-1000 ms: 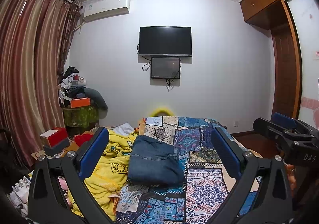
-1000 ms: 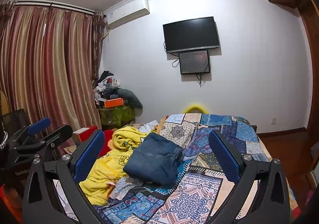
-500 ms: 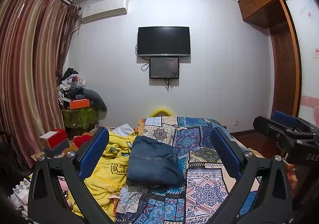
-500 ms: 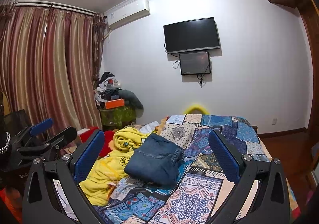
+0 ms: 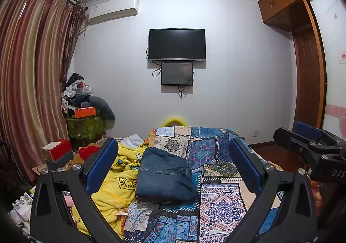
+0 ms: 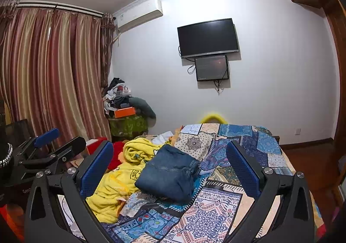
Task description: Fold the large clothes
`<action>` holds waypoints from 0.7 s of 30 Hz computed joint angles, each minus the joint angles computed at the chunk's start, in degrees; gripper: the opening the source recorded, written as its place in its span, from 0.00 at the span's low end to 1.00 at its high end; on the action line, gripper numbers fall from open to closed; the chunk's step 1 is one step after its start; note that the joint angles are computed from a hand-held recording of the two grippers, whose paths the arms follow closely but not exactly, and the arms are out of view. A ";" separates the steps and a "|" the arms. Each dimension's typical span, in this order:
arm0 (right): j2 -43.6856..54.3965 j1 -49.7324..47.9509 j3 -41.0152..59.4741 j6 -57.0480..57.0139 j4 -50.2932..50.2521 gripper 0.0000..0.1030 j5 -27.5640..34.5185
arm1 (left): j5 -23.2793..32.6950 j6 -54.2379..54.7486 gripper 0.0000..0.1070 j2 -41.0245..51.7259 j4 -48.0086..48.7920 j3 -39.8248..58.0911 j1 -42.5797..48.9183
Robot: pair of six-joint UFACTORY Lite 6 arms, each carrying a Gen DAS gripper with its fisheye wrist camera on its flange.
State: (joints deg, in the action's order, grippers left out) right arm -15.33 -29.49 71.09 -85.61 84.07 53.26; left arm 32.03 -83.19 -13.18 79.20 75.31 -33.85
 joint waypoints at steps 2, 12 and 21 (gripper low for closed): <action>0.02 -0.03 0.11 0.10 -0.03 1.00 -0.05 | -0.84 0.68 0.96 0.08 -0.76 0.18 0.41; 0.03 0.36 0.18 0.45 -0.28 1.00 -1.15 | -3.91 4.87 0.96 0.59 -5.14 1.22 1.90; -0.05 0.80 -0.13 1.08 -0.50 1.00 -2.32 | -5.35 5.68 0.96 0.76 -6.44 1.41 3.02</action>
State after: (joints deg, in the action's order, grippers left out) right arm -15.37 -28.69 70.96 -84.53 83.56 50.95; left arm 26.68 -77.51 -12.42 72.76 76.72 -30.82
